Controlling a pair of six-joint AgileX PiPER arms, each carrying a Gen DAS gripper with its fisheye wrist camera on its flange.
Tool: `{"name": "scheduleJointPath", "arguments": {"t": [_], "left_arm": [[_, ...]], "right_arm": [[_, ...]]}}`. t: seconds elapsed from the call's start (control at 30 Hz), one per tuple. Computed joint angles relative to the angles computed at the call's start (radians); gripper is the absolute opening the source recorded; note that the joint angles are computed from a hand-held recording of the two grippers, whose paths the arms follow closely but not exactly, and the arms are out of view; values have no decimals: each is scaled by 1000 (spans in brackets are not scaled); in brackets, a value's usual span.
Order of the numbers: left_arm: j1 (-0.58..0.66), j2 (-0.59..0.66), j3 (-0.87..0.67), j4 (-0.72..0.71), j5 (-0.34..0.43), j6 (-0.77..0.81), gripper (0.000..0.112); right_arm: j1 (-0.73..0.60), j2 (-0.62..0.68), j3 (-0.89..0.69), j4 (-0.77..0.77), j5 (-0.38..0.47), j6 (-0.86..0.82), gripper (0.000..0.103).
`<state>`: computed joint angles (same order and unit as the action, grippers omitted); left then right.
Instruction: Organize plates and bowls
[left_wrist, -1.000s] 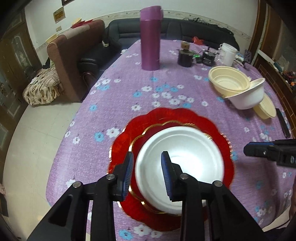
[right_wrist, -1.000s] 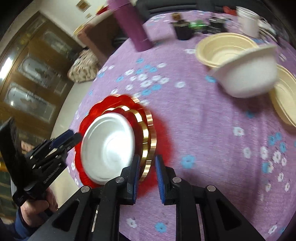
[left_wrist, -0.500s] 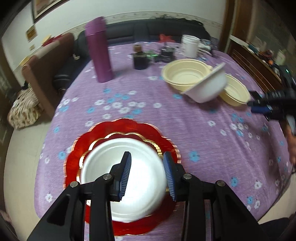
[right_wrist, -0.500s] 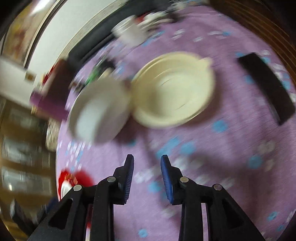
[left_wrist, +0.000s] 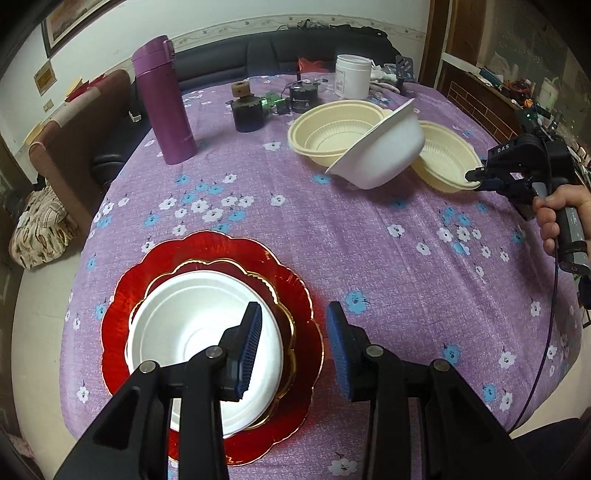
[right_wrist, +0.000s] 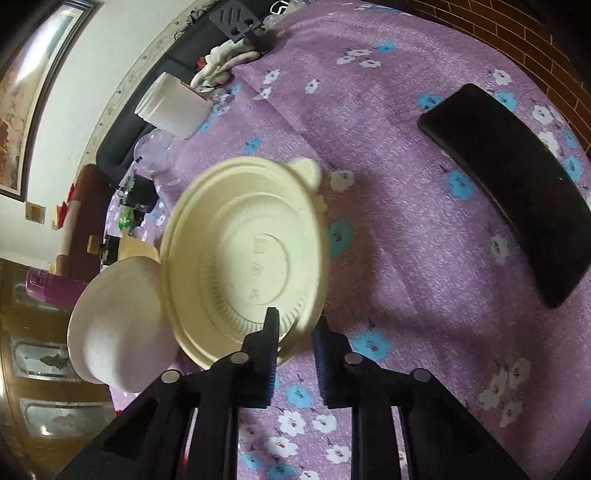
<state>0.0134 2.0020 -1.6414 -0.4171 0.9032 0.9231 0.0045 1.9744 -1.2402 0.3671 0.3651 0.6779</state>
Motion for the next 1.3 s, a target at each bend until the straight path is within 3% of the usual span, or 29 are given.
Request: {"name": "scheduleJointPath", "arguments": {"t": [0.23,0.43,0.8,0.97,1.3], "left_arm": [[-36,11,-16,-29,7,28,35],[-92,3,-8,-60,14,76,35],[-244,-43,53,-106,-9,142,40],[-296,-59,79,-103,-42,143,44],[-369,-65,118,-71,-102,106,47]], "right_arm": [[53,-165,169,-9,10,11,10],[137,-337,365,101,33,-65,10],[270,-480,527,-299,20,370,13],[297,-515,562,-405,31,475,14],[271,-524,597,-382,1,420,17]]}}
